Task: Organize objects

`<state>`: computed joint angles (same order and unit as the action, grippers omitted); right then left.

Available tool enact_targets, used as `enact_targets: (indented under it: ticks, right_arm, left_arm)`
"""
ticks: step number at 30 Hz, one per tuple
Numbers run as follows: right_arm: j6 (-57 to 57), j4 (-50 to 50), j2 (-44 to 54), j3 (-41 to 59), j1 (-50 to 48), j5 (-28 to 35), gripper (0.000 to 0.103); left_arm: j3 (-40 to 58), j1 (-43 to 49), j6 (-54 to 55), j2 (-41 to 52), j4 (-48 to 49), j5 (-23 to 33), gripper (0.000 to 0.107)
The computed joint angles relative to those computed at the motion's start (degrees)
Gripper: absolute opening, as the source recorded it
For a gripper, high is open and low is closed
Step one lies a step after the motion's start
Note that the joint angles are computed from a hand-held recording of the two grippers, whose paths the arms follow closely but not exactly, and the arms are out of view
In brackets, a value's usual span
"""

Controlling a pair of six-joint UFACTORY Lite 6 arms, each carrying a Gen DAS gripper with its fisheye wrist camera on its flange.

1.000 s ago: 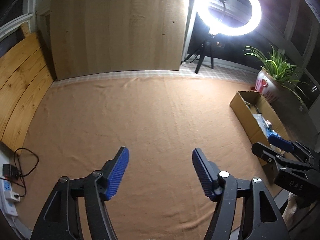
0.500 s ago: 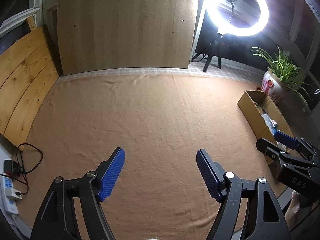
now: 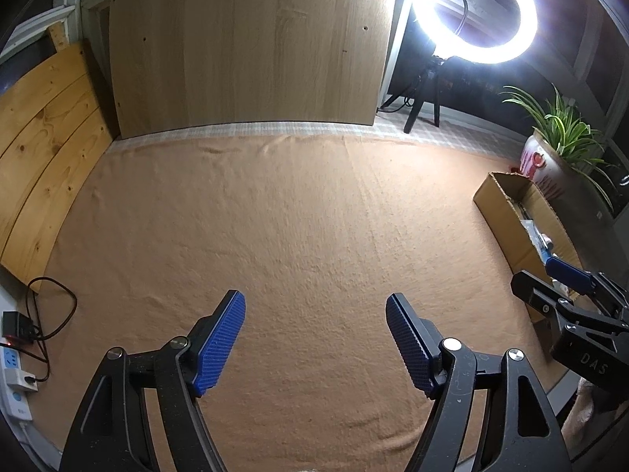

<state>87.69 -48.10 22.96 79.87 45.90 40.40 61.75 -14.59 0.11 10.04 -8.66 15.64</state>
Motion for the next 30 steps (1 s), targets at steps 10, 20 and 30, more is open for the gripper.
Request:
enact_targets:
  ticks: [10,20,30]
  right_arm:
    - [0.1,0.5,0.5,-0.3,-0.4,-0.8,0.067]
    - [-0.3,1.0,1.5,0.5,-0.5,-1.2,0.067]
    - [-1.0,1.6,2.5,1.1,-0.7,-1.5,0.067]
  left_arm:
    - [0.9,-0.5,-2.4,1.4,1.9,0.0,0.080]
    - [0.9,-0.1,-4.3,2.0,3.4,0.1,0.081]
    - [0.0,0.3,-1.7,2.5,0.4,-1.0,0.081]
